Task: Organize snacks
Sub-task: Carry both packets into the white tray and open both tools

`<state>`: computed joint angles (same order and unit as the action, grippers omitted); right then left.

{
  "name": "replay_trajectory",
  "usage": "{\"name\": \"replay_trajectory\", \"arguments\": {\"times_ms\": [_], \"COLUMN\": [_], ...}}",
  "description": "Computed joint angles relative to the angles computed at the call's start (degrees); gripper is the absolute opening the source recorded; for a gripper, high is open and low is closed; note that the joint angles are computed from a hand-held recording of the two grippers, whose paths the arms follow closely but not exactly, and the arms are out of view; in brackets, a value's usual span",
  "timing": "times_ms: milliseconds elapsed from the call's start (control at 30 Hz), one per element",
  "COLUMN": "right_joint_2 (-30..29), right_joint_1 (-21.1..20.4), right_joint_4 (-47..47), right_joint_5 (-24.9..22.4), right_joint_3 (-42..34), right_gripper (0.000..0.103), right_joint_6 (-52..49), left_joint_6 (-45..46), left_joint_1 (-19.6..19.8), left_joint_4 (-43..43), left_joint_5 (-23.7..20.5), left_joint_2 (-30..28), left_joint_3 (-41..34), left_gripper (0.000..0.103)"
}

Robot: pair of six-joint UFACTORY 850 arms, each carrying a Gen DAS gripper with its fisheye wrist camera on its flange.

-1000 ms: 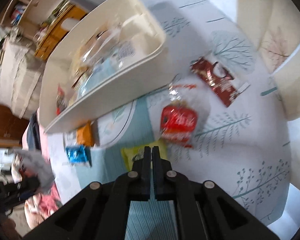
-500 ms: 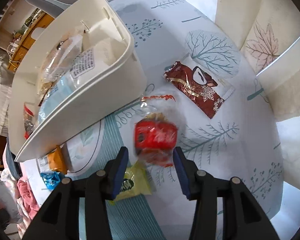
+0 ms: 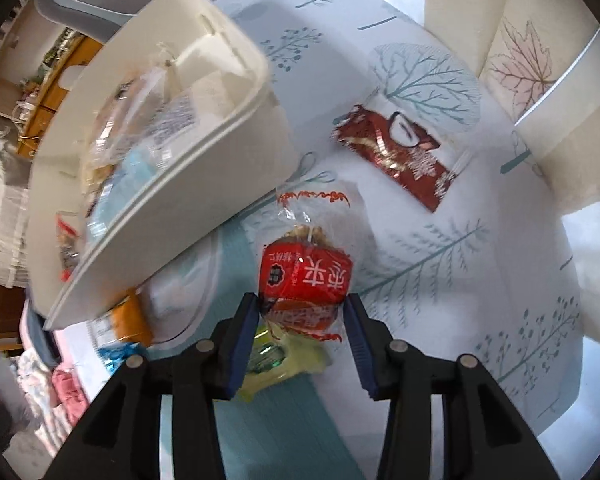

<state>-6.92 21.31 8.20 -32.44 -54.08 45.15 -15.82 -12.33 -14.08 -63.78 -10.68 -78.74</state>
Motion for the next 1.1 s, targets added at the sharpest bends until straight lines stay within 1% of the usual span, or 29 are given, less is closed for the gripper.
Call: {"name": "replay_trajectory", "arguments": {"times_ms": [100, 267, 367, 533, 633, 733, 867, 933, 967, 1000, 1033, 1067, 1100], "right_joint_2": [1.04, 1.97, 1.86, 1.26, 1.07, 1.04, 1.32, 1.41, 1.51, 1.39, 0.97, 0.64, 0.47], "right_joint_1": [0.97, 2.73, 3.80, 5.26, 5.58, 5.90, 6.54, 6.77, 6.64, 6.50, 6.48, 6.54, 6.54], "right_joint_4": [4.90, 17.66, 22.88, 24.46, 25.46, 22.69, 14.80, 11.57, 12.34, 12.28, 10.47, 7.71, 5.76], "right_joint_5": [-0.11, 1.62, 2.60, 4.41, 6.21, 8.86, 13.53, 15.84, 16.76, 17.02, 16.83, 16.40, 16.00], "right_joint_3": [-0.39, -1.15, -2.49, -5.39, -6.93, -8.30, -8.94, -8.89, -8.77, -8.96, -9.52, -9.91, -9.99], "right_gripper": [0.044, 0.044, 0.044, 0.044, 0.044, 0.044, 0.044, 0.046, 0.046, 0.046, 0.048, 0.049, 0.054], "right_joint_6": [-6.25, -22.39, -30.01, -35.17, -37.05, -35.42, -28.58, -24.85, -25.40, -25.26, -23.35, -20.49, -18.30], "left_joint_6": [1.18, 2.35, 2.69, 3.87, 5.86, 7.35, 9.68, 11.73, 12.62, 12.84, 12.79, 12.90, 13.17], "left_joint_1": [0.14, 0.21, 0.32, 0.17, 0.18, 0.09, 0.24, 0.38, 0.42, 0.38, 0.30, 0.24, 0.24], "left_joint_4": [0.15, 0.60, 0.03, -0.95, -2.21, -2.64, -4.21, -5.55, -6.14, -6.24, -6.15, -6.23, -6.53], "left_joint_5": [0.09, 0.64, 0.87, 1.42, 3.07, 4.85, 7.64, 9.81, 10.58, 10.97, 11.26, 11.39, 11.25], "left_joint_2": [-0.99, -2.90, -4.18, -5.90, -6.05, -6.16, -6.35, -5.93, -5.79, -5.82, -5.82, -5.88, -6.11], "left_joint_3": [-1.49, -4.32, -5.87, -8.00, -8.27, -8.53, -8.62, -8.06, -7.88, -7.98, -7.98, -7.97, -8.20], "left_gripper": [0.054, 0.055, 0.055, 0.055, 0.055, 0.056, 0.056, 0.056, 0.061, 0.063, 0.066, 0.067, 0.067]}}
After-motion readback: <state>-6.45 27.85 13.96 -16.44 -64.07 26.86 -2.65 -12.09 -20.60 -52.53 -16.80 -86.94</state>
